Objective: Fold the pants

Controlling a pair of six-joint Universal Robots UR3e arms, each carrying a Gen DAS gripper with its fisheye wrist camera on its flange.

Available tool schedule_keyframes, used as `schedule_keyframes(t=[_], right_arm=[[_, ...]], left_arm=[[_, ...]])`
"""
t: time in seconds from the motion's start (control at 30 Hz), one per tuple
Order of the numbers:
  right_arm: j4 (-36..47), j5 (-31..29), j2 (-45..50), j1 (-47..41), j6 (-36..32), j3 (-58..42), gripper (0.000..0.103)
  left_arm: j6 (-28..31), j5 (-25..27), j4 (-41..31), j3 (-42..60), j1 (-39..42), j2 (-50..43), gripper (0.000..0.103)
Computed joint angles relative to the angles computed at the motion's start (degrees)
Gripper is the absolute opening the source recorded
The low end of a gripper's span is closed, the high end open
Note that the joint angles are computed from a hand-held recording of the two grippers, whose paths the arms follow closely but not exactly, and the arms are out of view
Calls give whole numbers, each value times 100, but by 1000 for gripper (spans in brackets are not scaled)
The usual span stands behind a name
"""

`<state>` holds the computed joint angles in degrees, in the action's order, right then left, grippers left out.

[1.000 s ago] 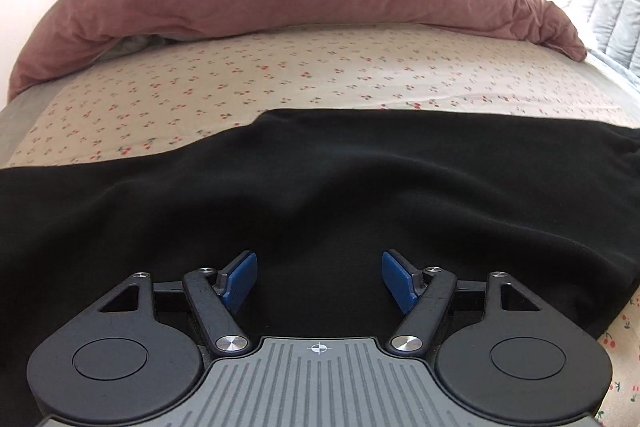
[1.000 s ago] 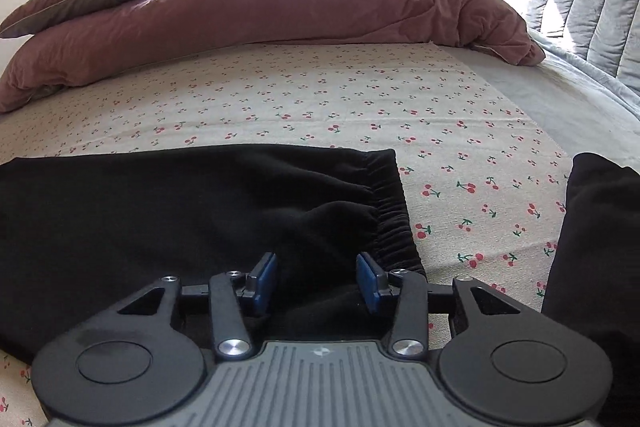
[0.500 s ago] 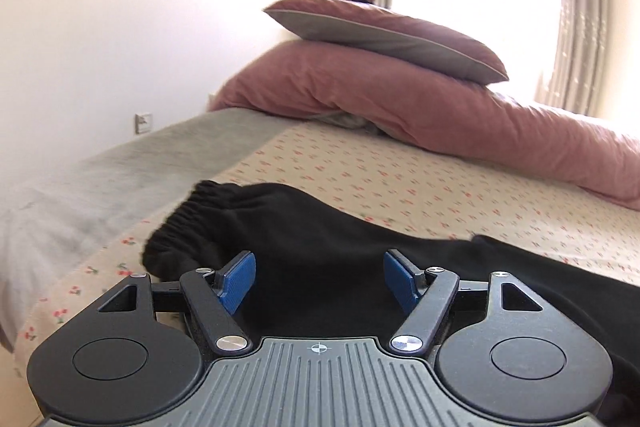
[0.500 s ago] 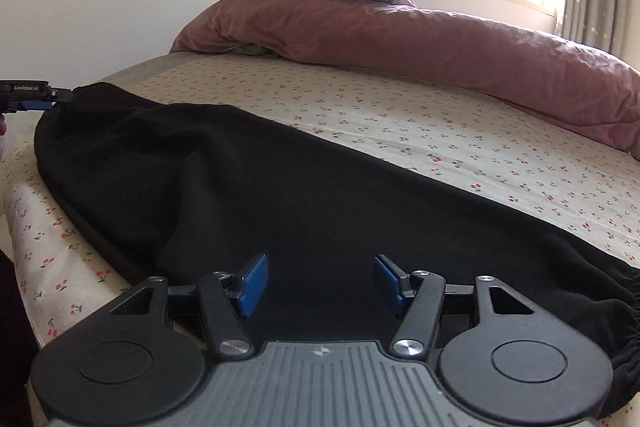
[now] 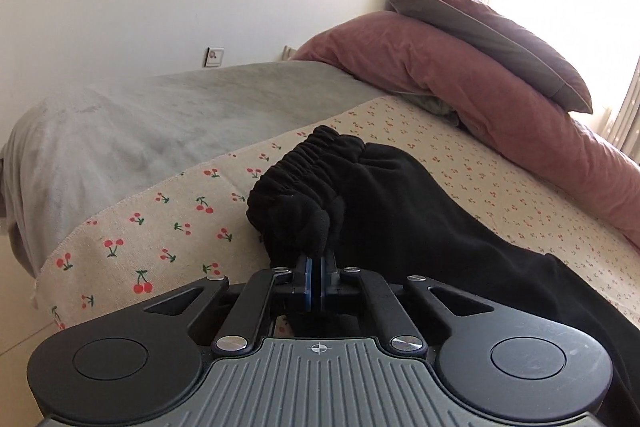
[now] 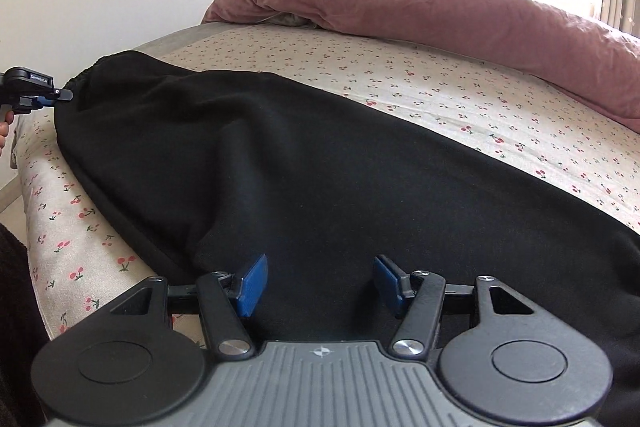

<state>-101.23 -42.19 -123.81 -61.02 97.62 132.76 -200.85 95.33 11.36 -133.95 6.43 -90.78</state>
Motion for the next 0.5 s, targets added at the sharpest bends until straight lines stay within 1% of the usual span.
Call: schedule_keyframes(t=[0.03,0.07,0.1,0.13,0.17,0.27,0.3,0.33,0.4,0.47,0.5], right_arm=[[-117,-21,58,35,76,6,59],[-300,-40,138,107,190,23,59],[-153,-36,88,-4,48,43,59],[-31,-35,84,-77,-40,22,59],[74,-41,110,-131,-110,-26,58],[301,-75,152,-284,-302,-110,59],[376,-88,137,-330,-365,-126,59],[503,-94,97,-389,-462,-149,59],[754,-103,-19,-488,-586,-200,59],[1010,-68,-108,-589,-653,-276,60],[1140,-30,-156,-646,-705,-301,60]], left_arm=[[-105,196,377,-130,-114,-13,1],[-61,408,682,-164,-193,-62,2],[30,663,852,-136,-288,-123,2],[177,975,791,24,-367,-243,3],[200,1096,578,128,-366,-287,4],[198,819,-770,496,-104,-354,6],[265,813,-1034,603,-101,-418,8],[261,916,-975,600,-158,-450,11],[228,1315,-655,539,-388,-436,21],[91,2085,-237,572,-835,-519,47],[135,2425,70,592,-1047,-606,50]])
